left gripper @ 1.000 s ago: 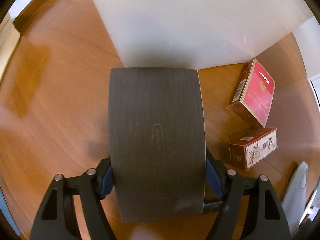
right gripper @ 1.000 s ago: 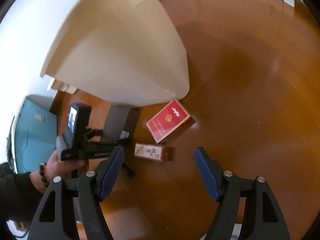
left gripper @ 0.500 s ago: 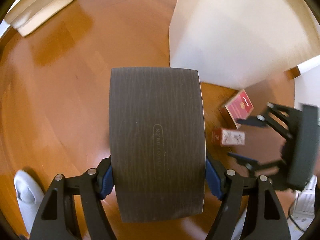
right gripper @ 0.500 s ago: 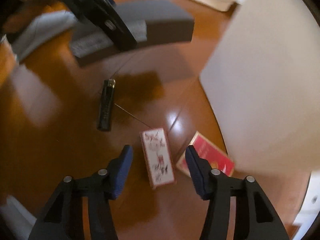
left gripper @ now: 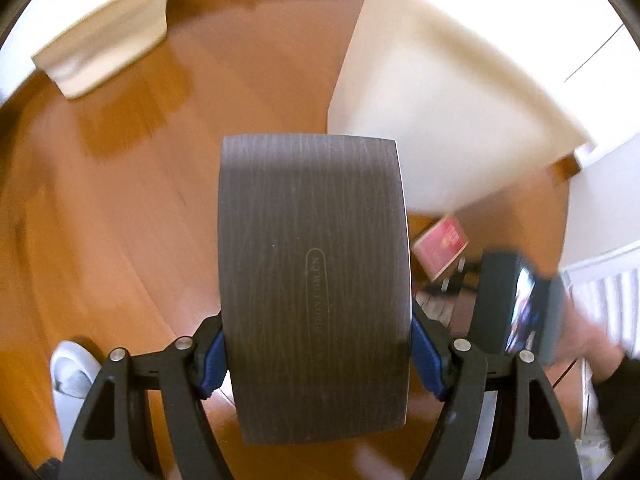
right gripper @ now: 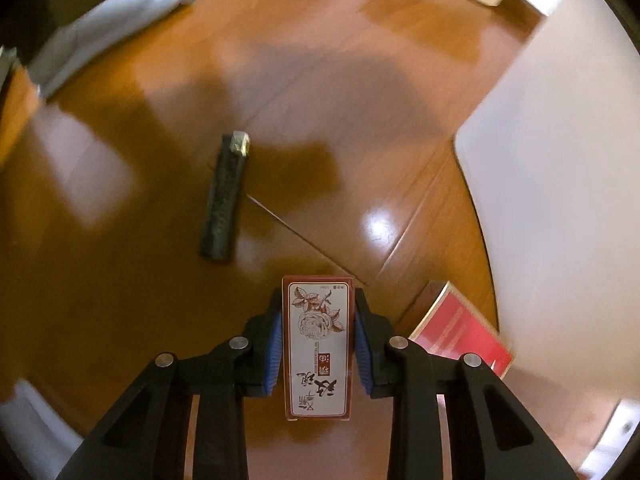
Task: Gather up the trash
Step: 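Drop the grey box into the wastebasket with the left tool while the right tool drops the printed box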
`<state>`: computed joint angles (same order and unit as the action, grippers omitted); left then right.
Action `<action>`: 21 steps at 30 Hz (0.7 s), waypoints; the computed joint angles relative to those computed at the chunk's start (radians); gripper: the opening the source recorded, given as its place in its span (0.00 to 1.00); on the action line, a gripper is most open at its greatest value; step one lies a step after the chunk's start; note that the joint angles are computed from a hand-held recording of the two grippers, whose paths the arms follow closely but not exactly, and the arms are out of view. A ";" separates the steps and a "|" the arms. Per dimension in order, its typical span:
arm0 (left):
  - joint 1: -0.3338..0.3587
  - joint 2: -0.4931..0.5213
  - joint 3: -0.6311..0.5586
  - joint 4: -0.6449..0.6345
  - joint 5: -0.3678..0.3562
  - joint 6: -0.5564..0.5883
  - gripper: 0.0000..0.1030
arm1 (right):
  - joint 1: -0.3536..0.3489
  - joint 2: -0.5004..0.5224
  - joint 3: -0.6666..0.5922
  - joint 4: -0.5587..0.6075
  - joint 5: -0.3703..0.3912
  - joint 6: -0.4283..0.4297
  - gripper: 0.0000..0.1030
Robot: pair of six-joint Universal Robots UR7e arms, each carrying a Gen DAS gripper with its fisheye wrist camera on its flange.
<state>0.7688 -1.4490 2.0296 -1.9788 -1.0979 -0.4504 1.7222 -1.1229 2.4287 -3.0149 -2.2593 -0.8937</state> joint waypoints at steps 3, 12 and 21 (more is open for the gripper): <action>-0.047 -0.007 -0.072 -0.032 0.008 -0.003 0.72 | 0.015 -0.092 0.069 -0.066 0.053 0.116 0.30; -0.080 0.343 -0.507 -0.012 -0.062 0.226 0.72 | 0.080 -0.406 0.209 -0.121 0.133 0.483 0.30; -0.008 0.683 -0.838 0.357 0.002 0.099 0.75 | 0.058 -0.513 0.216 -0.121 0.201 0.577 0.30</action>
